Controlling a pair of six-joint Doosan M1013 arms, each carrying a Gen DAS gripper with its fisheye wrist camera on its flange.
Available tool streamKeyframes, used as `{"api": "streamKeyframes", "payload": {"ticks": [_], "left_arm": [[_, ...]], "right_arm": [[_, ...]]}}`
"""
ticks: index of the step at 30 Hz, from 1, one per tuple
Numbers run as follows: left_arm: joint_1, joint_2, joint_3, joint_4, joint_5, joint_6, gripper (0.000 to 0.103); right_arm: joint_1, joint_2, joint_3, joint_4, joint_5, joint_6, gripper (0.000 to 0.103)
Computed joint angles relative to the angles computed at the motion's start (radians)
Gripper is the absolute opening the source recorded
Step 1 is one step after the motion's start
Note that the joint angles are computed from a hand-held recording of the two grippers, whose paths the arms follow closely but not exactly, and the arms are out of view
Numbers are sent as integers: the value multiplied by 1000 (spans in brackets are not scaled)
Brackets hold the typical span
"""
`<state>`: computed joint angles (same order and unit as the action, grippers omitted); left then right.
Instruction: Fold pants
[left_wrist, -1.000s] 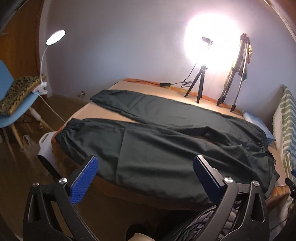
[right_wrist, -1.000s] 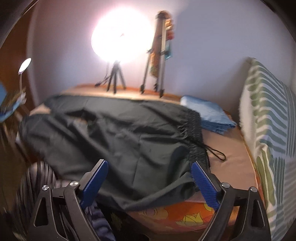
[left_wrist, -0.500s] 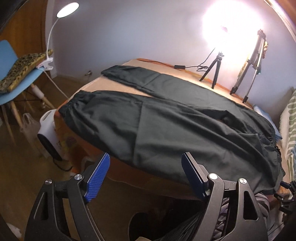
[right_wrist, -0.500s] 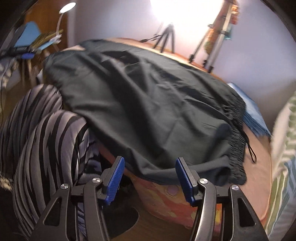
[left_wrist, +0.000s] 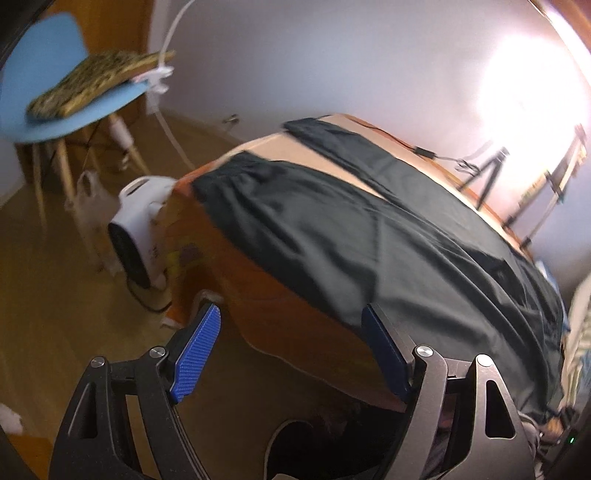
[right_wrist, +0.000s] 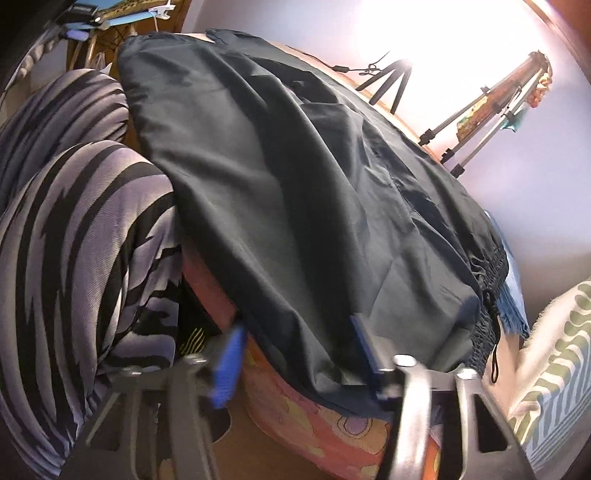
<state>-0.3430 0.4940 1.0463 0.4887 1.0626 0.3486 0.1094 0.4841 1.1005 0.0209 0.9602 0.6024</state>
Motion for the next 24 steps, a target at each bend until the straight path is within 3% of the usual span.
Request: {"api": "streamKeyframes", "payload": {"ticks": [3,9,14,18,24], "left_arm": [[24,-22,41,2,-20,-51,73],[84,-31,72,-14,-69,-81,71],[124,10,23,-41,-65,-26,66],[137,52,-37,-22,-18,28,66],[153,79,-65,-48,-8,55,66]], "right_arm": [[-1,-5,-6,17,42,-13,26],[-4,20,-97,62,107,48,11],[11,86,-239,28,118,142,8],[33,142,-347,-36,105,202,7],[52,255,-545,-97,173,246,6]]}}
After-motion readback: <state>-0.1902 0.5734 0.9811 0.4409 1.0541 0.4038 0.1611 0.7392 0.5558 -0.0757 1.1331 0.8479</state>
